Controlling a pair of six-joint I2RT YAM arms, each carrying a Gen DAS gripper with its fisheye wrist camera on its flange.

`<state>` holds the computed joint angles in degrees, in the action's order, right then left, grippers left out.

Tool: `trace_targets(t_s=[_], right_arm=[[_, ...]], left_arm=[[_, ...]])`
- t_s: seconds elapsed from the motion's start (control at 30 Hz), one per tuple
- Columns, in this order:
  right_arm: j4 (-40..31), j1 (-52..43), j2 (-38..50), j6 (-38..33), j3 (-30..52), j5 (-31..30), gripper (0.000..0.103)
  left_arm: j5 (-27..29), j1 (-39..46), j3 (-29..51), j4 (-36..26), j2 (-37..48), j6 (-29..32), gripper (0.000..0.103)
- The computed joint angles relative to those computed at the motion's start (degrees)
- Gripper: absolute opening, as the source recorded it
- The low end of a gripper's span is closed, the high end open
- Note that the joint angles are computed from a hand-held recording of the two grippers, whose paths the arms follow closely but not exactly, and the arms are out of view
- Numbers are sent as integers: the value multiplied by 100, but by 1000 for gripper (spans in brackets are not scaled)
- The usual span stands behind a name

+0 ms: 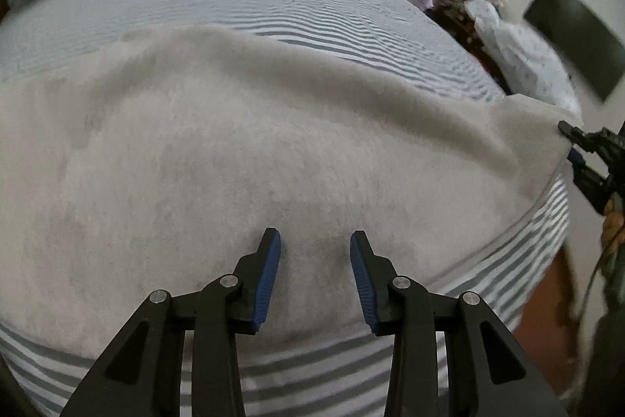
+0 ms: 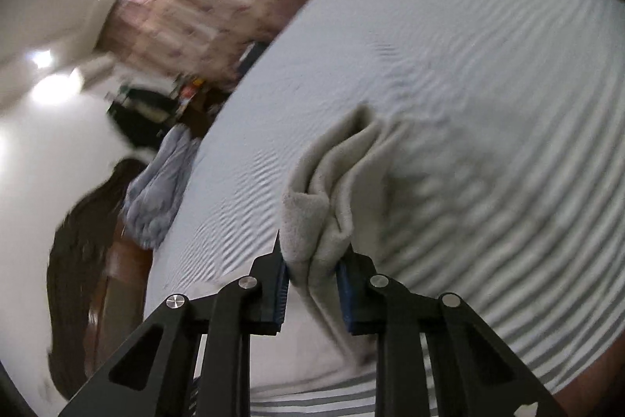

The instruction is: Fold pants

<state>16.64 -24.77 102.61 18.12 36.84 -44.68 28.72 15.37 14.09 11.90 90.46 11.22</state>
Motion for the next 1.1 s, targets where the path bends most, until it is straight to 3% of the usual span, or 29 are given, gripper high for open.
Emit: trace_targets(t_s=[0.17, 0.3, 0.43, 0.6, 0.67, 0.9, 0.97, 1.1], right_arm=[[-488, 1461, -948, 136, 81, 534, 21], [-586, 2784, -944, 402, 405, 1082, 20], [-288, 4044, -360, 797, 678, 1453, 20], [-100, 5422, 896, 1127, 1353, 2081, 20], [67, 5745, 1340, 1340, 1586, 1927, 20], [-505, 6722, 2084, 1098, 2439, 2552, 21], [-1022, 6775, 2454, 997, 2884, 2616, 26], [-579, 6853, 2364, 1294, 2561, 2584, 49]], left_arm=[[737, 1577, 646, -1485, -139, 775, 39], [1224, 2825, 1327, -2514, -5, 1688, 39], [1524, 3803, 2101, -3371, 472, 2476, 40], [1688, 4408, 2735, -4059, 1008, 3084, 41], [1810, 4593, 3026, -4459, 1248, 3345, 41], [2109, 4957, 3838, -5444, 1950, 3846, 43], [2101, 4939, 3948, -5592, 2073, 3880, 43], [2143, 4890, 4187, -6221, 2287, 4147, 47]])
